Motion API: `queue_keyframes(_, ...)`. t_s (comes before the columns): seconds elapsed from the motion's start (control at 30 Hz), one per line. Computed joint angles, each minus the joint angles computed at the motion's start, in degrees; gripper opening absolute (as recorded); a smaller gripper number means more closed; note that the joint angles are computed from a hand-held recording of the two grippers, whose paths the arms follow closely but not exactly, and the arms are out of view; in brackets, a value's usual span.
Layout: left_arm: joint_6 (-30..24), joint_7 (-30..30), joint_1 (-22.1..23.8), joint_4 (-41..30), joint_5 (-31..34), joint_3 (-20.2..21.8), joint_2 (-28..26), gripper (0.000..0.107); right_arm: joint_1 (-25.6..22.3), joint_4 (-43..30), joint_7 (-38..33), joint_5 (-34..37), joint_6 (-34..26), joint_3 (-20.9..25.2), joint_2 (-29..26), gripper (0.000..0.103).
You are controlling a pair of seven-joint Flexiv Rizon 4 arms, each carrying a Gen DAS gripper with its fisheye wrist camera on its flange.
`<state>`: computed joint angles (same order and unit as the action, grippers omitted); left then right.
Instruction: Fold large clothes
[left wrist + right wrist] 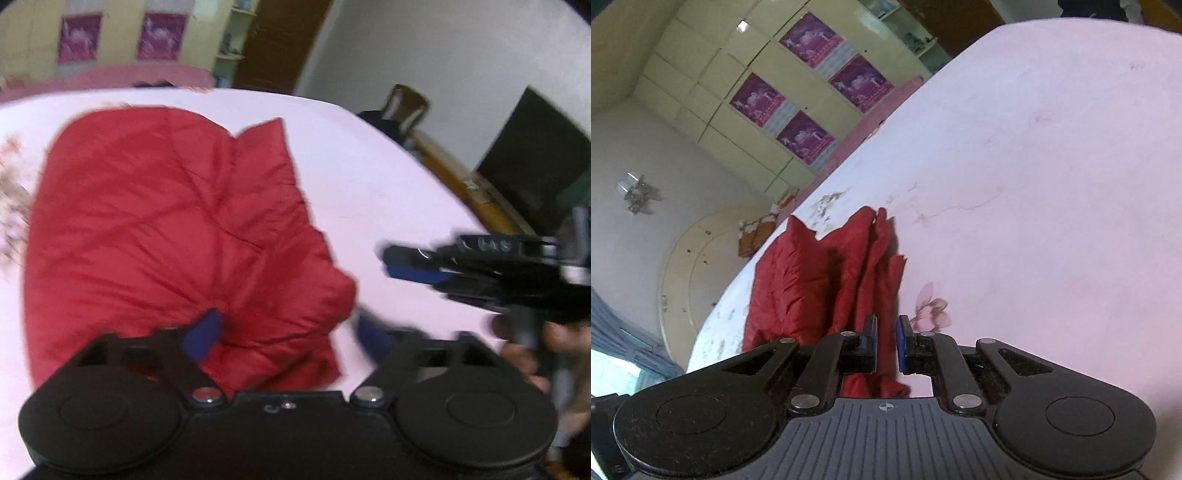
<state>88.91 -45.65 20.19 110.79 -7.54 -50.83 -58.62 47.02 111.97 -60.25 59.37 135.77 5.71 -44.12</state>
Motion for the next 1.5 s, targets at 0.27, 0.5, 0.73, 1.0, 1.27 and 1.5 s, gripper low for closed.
queue_keyframes(0.27, 5.5, -0.1, 15.5, 5.0, 1.3, -13.8, -9.7, 0.055, -2.6, -1.5, -2.6, -9.9, 1.9, 0.0, 0.2, 0.075)
queue_keyframes(0.5, 5.4, -4.7, 9.0, -8.2, 2.4, -5.7, -9.9, 0.039, 2.1, -8.3, -5.2, -10.2, -15.2, -12.4, 0.5, 0.046)
queue_keyframes(0.73, -1.7, -1.6, 4.7, -15.3, -1.8, -2.1, -9.9, 0.035, 13.6, -10.7, 0.0, -7.9, -28.7, -30.5, -3.6, 0.016)
queue_keyframes(1.0, -7.3, 5.3, 0.0, -20.1, -6.1, 1.7, -9.0, 0.035, 22.0, -6.8, 12.9, -10.5, -36.2, -40.1, -7.8, 0.015)
queue_keyframes(1.27, -12.3, 8.8, -7.7, -26.0, -10.6, 10.3, -7.9, 0.037, 17.2, -7.3, 18.7, -13.8, -32.8, -33.4, -9.8, 0.015)
queue_keyframes(1.5, -9.8, 12.4, -10.6, -25.1, -14.1, 13.2, -6.5, 0.037, 14.9, -5.4, 21.6, -20.0, -30.8, -31.1, -8.8, 0.015)
